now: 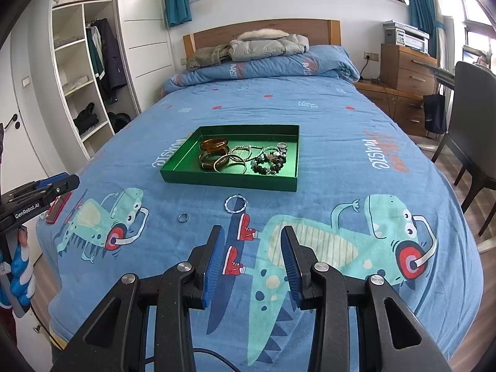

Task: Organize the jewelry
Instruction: 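Withdraw both tools from the tray toward the last loose pieces, then grasp the small silver ring with the left tool while the right tool grasps the twisted silver hoop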

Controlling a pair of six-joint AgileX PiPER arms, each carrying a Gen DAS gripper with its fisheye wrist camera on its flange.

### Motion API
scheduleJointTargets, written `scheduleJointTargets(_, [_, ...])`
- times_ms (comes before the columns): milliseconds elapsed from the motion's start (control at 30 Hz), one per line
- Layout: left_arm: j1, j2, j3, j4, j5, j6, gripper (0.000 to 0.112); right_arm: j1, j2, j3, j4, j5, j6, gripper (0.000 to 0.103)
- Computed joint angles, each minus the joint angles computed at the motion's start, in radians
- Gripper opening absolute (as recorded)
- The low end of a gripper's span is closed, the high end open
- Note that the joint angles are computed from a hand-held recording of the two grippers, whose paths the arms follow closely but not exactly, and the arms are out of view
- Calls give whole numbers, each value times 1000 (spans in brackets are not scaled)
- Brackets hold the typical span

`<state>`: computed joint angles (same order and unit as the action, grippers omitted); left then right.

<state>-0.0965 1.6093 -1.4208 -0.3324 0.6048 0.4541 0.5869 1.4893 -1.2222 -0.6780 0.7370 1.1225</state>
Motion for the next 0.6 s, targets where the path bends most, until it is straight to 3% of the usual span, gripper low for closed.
scheduleJointTargets(300, [-46, -4, 33, 95, -72, -73, 40, -5, 35, -1, -15, -35, 39, 41])
scheduleJointTargets(600, [-66, 30, -4, 119, -79, -85, 41, -12, 78, -58, -20, -25, 20, 41])
